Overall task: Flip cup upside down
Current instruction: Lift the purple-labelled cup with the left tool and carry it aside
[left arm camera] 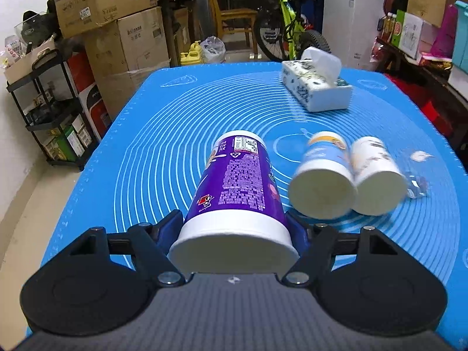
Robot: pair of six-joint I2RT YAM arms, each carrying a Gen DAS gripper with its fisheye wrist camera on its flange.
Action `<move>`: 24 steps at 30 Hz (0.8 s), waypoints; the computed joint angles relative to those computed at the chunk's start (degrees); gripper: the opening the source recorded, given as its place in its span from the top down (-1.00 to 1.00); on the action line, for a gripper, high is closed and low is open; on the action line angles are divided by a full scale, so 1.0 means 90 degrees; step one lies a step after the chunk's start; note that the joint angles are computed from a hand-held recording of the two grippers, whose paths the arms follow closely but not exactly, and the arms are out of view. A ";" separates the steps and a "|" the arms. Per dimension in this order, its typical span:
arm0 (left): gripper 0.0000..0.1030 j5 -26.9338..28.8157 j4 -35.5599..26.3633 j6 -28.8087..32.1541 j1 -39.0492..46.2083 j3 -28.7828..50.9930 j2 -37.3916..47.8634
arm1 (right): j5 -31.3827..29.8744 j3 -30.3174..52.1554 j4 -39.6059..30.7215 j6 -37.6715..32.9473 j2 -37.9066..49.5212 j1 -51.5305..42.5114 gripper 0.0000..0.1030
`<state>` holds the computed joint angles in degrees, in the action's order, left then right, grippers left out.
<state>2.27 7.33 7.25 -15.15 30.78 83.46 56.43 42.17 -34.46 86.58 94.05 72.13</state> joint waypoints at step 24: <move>-0.48 0.0035 0.0751 -0.1315 -0.1635 -0.1547 -0.0661 | -0.0395 0.0118 -0.0582 0.0933 0.0397 0.0461 -0.95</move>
<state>2.59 14.10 -4.58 -29.86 16.86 77.52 52.87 43.23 -39.70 94.98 97.62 76.28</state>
